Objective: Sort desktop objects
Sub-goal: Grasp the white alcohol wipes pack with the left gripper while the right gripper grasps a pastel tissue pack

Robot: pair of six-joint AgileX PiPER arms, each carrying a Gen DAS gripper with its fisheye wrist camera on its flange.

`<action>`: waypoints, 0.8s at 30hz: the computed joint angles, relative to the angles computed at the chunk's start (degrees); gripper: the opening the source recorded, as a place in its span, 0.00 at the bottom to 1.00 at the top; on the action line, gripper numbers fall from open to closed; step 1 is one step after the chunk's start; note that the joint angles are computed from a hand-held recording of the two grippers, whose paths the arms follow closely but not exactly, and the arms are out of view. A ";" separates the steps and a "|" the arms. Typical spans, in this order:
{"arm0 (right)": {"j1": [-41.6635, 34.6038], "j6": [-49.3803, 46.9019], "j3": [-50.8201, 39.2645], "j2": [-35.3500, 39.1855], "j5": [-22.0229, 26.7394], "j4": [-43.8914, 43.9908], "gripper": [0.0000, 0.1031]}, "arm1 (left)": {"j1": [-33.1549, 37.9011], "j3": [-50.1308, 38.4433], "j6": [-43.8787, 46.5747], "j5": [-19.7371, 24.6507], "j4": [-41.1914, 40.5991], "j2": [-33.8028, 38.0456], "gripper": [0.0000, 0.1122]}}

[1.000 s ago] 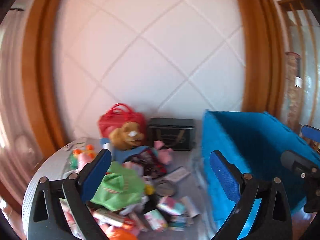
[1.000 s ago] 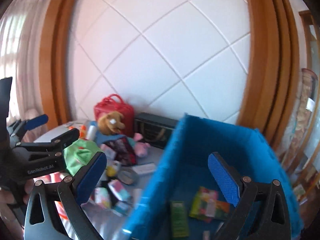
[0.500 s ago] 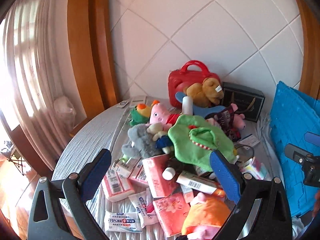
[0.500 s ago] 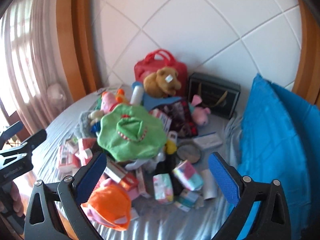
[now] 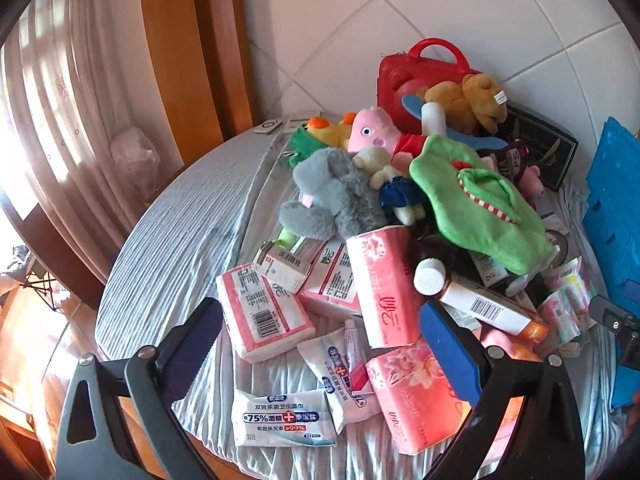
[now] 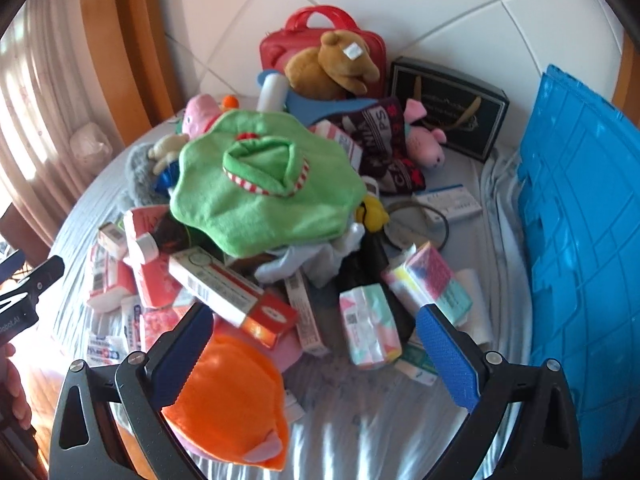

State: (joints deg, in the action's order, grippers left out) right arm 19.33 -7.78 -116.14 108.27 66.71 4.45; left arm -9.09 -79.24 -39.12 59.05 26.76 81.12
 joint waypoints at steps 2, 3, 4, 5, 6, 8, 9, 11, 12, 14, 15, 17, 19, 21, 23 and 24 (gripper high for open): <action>0.25 0.74 1.22 0.20 -0.30 -1.09 1.00 | 1.95 1.46 1.36 -1.03 -1.94 0.30 0.89; 0.40 1.17 1.63 0.33 -0.30 -1.69 1.00 | 2.73 2.16 1.85 -1.52 -2.72 0.45 0.89; 0.51 1.48 2.15 0.41 -0.41 -2.13 1.00 | 3.41 2.80 2.26 -1.85 -3.35 0.67 0.89; 0.57 1.77 2.84 0.38 -0.49 -2.51 1.00 | 4.06 3.54 2.70 -2.36 -3.90 0.87 0.89; 0.67 2.09 3.21 0.50 -0.47 -2.82 1.00 | 4.48 4.26 2.93 -2.78 -4.26 1.00 0.89; 0.78 2.69 4.08 0.78 -0.37 -3.18 1.00 | 5.21 6.05 3.21 -3.91 -4.81 1.37 0.89; 0.74 2.87 4.42 0.88 -0.16 -3.05 1.00 | 5.47 6.70 3.34 -4.38 -5.17 1.73 0.89; 0.49 3.07 5.25 1.06 0.29 -1.89 1.00 | 6.07 8.39 4.26 -5.55 -6.70 2.59 0.89; 0.39 3.02 5.98 0.95 0.26 -1.11 1.00 | 6.20 9.29 4.88 -6.32 -7.60 2.97 0.89; 0.46 2.80 7.46 0.65 0.16 0.11 1.00 | 5.58 11.50 6.40 -7.97 -8.11 3.40 0.89; 0.63 2.63 8.27 0.43 0.02 0.58 1.00 | 5.30 12.24 7.09 -8.20 -7.93 3.61 0.89; 0.88 1.63 9.99 -0.16 -0.17 2.34 1.00 | 5.68 14.89 8.29 -9.26 -8.15 3.17 0.89; 1.24 1.14 11.67 -0.88 -0.85 3.18 1.00 | 8.26 17.75 11.37 -10.49 -10.93 2.00 0.89; 1.43 1.08 12.69 -1.36 -1.41 3.50 1.00 | 11.86 20.31 15.34 -11.15 -14.63 0.94 0.89; 1.23 1.47 12.83 -1.52 -1.62 3.78 1.00 | 15.39 22.52 19.37 -11.37 -18.05 0.02 0.89; 0.96 1.59 12.69 -1.65 -1.58 4.06 1.00 | 16.66 23.43 20.53 -11.37 -19.03 -0.39 0.89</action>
State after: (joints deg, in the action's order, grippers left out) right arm 20.30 -6.18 -103.44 106.62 65.13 8.52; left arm 7.58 -55.81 -18.59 47.68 7.73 80.73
